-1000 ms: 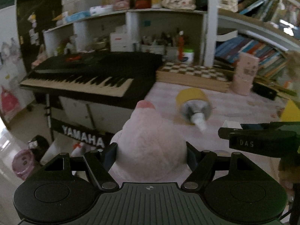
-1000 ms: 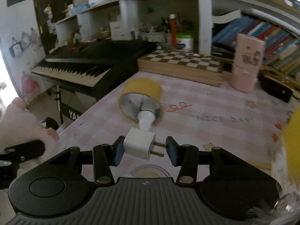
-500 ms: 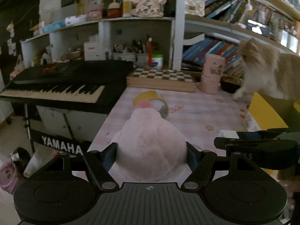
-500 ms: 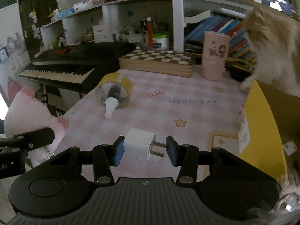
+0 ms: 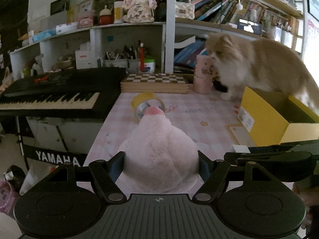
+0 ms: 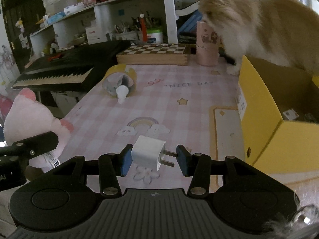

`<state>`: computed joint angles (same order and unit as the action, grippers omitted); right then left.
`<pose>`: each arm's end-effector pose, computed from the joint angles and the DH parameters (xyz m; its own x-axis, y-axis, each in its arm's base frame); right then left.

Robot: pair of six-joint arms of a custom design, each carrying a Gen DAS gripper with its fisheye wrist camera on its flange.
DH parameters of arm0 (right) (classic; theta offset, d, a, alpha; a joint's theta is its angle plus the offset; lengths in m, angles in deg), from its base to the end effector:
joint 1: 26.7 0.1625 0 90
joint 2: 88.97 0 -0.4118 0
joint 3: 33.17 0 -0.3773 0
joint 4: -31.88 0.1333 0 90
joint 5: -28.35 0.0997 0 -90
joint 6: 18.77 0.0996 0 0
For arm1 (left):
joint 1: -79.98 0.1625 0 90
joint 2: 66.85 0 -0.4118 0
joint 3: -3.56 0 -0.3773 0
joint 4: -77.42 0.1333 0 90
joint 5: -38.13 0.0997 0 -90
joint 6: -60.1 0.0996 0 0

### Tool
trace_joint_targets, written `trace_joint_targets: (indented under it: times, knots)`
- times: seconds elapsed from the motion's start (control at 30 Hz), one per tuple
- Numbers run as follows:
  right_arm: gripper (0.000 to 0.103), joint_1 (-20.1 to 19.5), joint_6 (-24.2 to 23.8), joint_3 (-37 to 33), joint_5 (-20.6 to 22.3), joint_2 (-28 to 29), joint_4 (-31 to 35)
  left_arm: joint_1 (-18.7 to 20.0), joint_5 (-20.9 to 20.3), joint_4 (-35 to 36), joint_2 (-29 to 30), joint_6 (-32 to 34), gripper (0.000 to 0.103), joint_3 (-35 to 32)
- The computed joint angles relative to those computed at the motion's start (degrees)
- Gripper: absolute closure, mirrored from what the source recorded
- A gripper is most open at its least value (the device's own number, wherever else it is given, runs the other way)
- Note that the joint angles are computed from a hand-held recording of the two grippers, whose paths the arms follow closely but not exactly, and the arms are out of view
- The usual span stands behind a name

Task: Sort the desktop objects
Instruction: 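Carry plush toy in left tool and white plug in right tool over the yellow box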

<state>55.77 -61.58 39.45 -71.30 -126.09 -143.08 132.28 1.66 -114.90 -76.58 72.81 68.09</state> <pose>0.0140 -0.7835 0.2039 -0.7626 -0.2505 0.5964 -0.5903 0.6463 -0.4835 -0.2802 -0.7115 -0.0427 -0.7217 0.0144 -0.6920 0.5861 0.5445 -0.6000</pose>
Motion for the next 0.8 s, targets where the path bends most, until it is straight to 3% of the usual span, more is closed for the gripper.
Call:
trace_joint_targets:
  times: [0.43, 0.8]
  knots:
    - [0.059, -0.59, 3.44, 16.48, -2.41, -6.29, -12.40, -1.69, -3.67, -3.19, -6.00, -0.58, 0.028, 14.07]
    - [0.059, -2.21, 6.64, 25.66, -4.91, -10.38, -21.11, -2.67, -8.20, -2.03, -7.02, -0.14, 0.028, 17.94]
